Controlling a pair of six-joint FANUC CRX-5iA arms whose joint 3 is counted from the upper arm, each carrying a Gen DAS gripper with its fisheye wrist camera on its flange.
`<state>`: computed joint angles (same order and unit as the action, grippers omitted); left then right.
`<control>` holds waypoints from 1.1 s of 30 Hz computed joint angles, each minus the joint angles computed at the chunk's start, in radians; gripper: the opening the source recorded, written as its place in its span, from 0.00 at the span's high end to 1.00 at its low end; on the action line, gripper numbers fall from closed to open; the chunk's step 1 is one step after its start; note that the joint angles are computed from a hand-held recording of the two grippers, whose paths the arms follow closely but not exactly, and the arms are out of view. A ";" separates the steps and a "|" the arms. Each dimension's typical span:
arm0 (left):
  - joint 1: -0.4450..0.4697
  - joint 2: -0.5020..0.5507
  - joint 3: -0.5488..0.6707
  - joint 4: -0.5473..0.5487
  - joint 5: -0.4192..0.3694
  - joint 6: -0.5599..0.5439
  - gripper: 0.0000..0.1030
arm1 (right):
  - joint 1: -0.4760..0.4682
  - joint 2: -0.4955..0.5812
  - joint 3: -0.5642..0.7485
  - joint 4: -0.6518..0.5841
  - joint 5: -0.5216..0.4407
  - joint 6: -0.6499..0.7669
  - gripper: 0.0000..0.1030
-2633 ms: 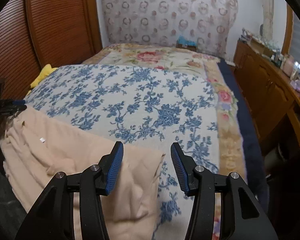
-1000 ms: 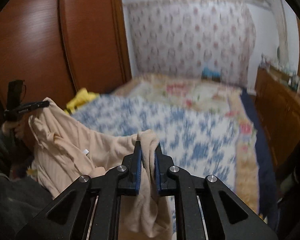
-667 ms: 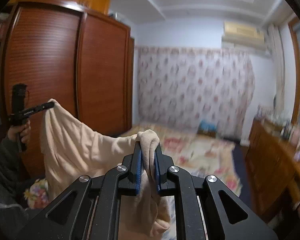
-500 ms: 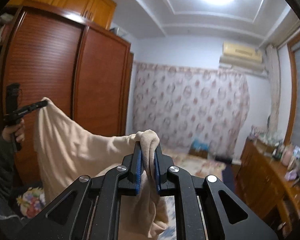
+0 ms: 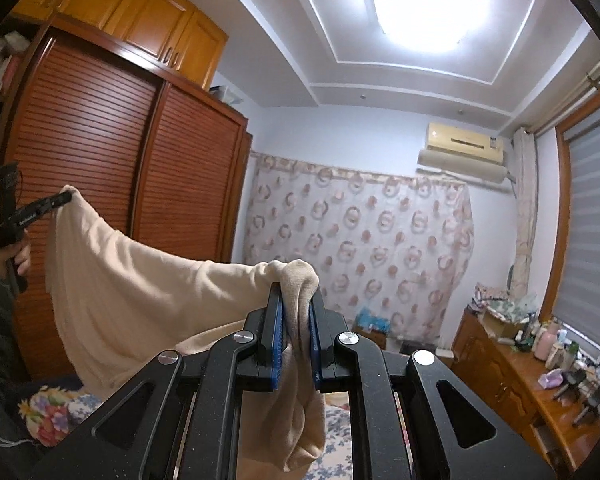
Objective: Fold small clothes
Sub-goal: 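Raise the peach shirt high with both grippers and shake it out, then lower the shirt flat onto the quilt and open both grippers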
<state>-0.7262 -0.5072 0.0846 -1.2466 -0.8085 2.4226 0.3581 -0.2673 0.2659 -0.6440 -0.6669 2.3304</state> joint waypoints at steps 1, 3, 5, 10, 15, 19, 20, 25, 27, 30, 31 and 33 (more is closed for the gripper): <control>-0.003 -0.004 -0.001 -0.005 0.004 -0.002 0.96 | 0.008 -0.001 -0.001 0.013 0.008 -0.004 0.92; -0.064 0.005 0.012 -0.057 -0.045 0.010 0.96 | 0.018 -0.009 -0.007 0.028 0.022 -0.013 0.92; -0.070 0.007 0.017 -0.064 -0.052 0.010 0.96 | 0.023 0.004 0.014 0.041 0.026 -0.018 0.92; -0.024 0.022 0.018 -0.019 -0.035 0.001 0.96 | 0.003 0.005 0.015 0.016 0.021 0.009 0.92; 0.272 0.083 -0.019 0.290 0.136 -0.129 0.96 | 0.020 0.107 0.039 0.090 0.018 -0.030 0.92; 0.482 0.206 -0.066 0.499 0.277 -0.220 0.96 | 0.022 0.274 0.100 0.137 0.003 -0.066 0.92; 0.504 0.240 -0.065 0.515 0.289 -0.221 0.96 | 0.013 0.320 0.125 0.121 -0.009 -0.056 0.92; 0.621 0.459 -0.040 0.675 0.361 -0.301 0.96 | 0.024 0.573 0.234 0.194 0.006 -0.113 0.92; 0.621 0.528 -0.012 0.689 0.345 -0.308 0.96 | 0.031 0.679 0.301 0.251 -0.008 -0.178 0.92; 0.644 0.649 0.052 0.767 0.323 -0.373 0.96 | 0.036 0.833 0.436 0.321 -0.061 -0.255 0.92; 0.649 0.692 0.080 0.786 0.308 -0.392 0.96 | 0.035 0.886 0.497 0.334 -0.094 -0.277 0.92; 0.651 0.766 0.134 0.810 0.274 -0.410 0.96 | 0.035 0.997 0.629 0.372 -0.158 -0.327 0.92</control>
